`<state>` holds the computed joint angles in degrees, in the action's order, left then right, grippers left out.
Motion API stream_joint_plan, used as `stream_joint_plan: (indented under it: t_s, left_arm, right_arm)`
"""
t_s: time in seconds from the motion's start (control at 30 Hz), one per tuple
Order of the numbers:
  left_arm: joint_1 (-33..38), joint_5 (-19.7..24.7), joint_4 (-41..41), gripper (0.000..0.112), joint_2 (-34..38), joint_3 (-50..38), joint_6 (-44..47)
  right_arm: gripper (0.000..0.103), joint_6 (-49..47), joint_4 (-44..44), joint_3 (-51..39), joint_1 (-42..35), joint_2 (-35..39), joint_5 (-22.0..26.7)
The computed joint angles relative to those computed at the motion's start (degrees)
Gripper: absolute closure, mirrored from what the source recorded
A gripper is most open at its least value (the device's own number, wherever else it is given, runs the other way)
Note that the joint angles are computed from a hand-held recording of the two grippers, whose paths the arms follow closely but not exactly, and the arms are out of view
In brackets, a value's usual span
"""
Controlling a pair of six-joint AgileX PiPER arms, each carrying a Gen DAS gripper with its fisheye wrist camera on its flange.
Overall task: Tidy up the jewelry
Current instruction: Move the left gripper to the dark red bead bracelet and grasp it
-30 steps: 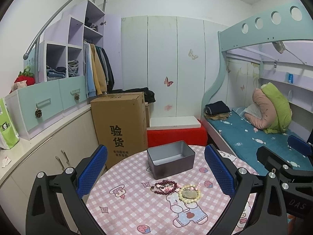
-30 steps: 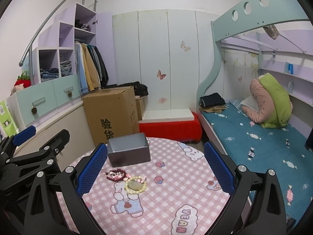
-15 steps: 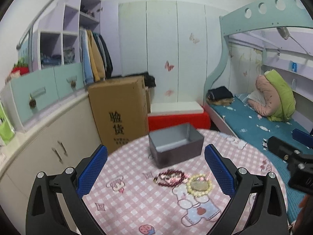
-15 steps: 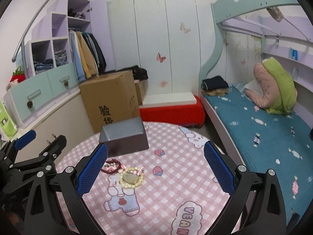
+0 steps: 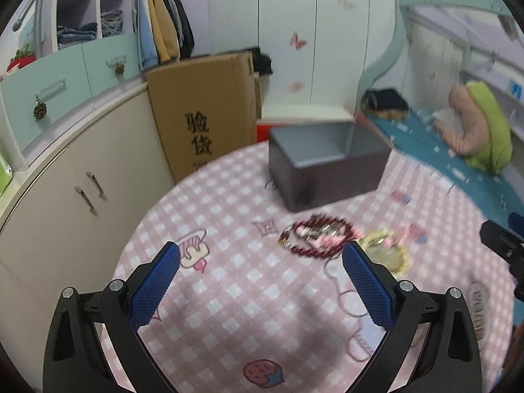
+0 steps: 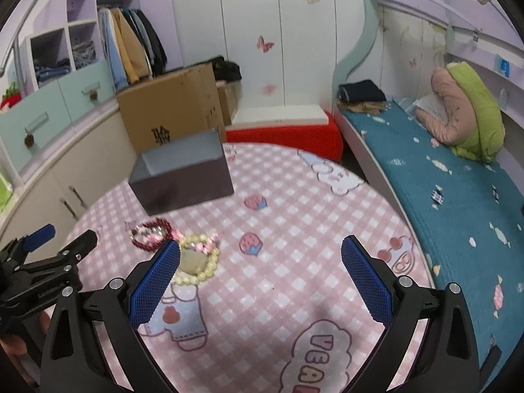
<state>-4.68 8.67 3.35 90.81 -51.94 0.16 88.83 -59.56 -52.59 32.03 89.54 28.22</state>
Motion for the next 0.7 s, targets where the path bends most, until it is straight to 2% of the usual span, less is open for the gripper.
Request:
stream_joint_plan:
  t_s: [0.07,0.17,0.33,0.5,0.67,0.7]
  left_arm:
    - [-0.07,1.46,6.54,0.016,2.89,-2.24,-7.16]
    - [0.56,3.86,5.55,0.016,6.56,-5.78,-7.54]
    - [1.77,8.15,-3.66,0.016,13.0,-13.31,0.11]
    - [0.52,12.67,2.98,0.017,18.59,-19.81,-5.56]
    - [0.88,14.58,4.22,0.017,21.36,-22.58,-6.17]
    - [1.37,14.94,2.64,0.022,21.53,-22.88,-4.49]
  right_arm:
    - [0.007,-0.88,1.03,-0.67,-0.61,1.82,-0.9]
    - [0.007,-2.77,2.73,-1.31,-2.01,4.32,-2.92]
    - [0.007,-5.59,5.08,-2.74,-3.56,7.72,-5.21]
    - [0.007,-8.66,7.56,-4.12,-4.46,9.91,-6.16]
    - [0.007,-11.88,10.35,-5.29,-5.42,11.36,-6.59]
    - [0.007,-12.23,10.64,-5.53,-5.52,11.65,-6.68]
